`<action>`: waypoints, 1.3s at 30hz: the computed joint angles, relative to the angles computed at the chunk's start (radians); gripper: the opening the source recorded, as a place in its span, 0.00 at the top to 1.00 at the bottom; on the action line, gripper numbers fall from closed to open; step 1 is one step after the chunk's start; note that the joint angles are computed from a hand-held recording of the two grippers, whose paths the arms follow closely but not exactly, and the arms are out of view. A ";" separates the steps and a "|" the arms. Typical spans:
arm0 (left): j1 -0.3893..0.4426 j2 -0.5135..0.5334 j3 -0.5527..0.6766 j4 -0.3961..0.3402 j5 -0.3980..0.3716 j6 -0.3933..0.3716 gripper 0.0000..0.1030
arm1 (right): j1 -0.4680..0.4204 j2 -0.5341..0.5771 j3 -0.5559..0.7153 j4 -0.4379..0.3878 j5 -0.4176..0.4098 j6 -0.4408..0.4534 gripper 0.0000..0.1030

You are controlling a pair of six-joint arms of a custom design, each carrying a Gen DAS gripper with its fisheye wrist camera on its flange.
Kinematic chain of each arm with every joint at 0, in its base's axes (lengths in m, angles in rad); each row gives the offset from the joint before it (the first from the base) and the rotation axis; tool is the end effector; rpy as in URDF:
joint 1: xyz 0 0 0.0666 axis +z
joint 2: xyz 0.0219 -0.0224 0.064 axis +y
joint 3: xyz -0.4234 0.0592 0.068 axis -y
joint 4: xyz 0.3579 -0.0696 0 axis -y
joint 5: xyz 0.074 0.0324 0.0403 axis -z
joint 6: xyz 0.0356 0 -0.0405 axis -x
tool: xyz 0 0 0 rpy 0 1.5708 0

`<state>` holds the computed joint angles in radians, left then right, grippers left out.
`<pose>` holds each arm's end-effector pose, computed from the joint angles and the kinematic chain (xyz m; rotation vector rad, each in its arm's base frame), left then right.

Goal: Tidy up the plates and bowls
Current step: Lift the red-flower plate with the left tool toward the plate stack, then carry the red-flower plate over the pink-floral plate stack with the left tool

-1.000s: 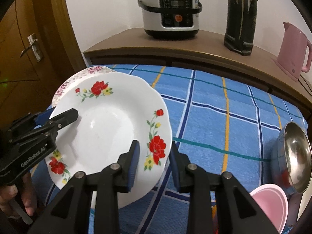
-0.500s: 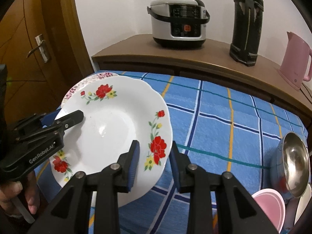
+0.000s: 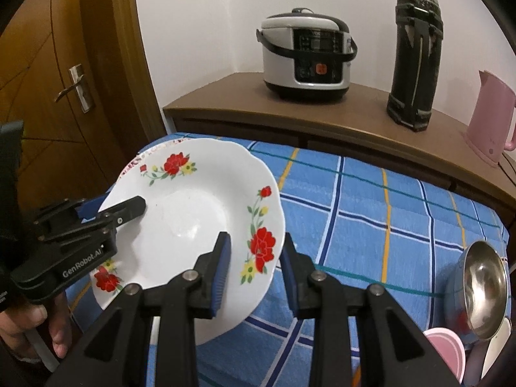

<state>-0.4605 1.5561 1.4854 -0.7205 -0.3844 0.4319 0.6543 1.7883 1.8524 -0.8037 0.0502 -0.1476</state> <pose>0.4678 -0.2176 0.4534 -0.1499 2.2858 -0.0040 0.4914 0.3742 0.4783 -0.5602 2.2668 0.3482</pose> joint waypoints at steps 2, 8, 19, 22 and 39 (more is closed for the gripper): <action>0.003 -0.004 0.002 -0.003 -0.008 0.002 0.64 | 0.005 0.000 0.006 0.007 0.004 0.004 0.70; 0.017 -0.022 0.005 -0.005 -0.024 0.002 0.64 | 0.022 0.012 0.041 0.019 0.019 0.017 0.69; 0.056 -0.051 0.008 0.003 -0.066 -0.017 0.64 | 0.051 0.081 0.190 -0.015 0.032 0.033 0.69; 0.066 -0.059 0.011 0.010 -0.080 -0.029 0.64 | 0.057 0.102 0.235 -0.022 0.032 0.034 0.69; 0.125 -0.047 0.038 0.018 -0.059 -0.047 0.64 | 0.077 0.228 0.452 -0.091 0.060 0.036 0.69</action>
<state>-0.3353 1.5086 1.5230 -0.7029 -0.4439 0.3849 0.7315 2.0159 2.3045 -0.8945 0.1102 -0.1117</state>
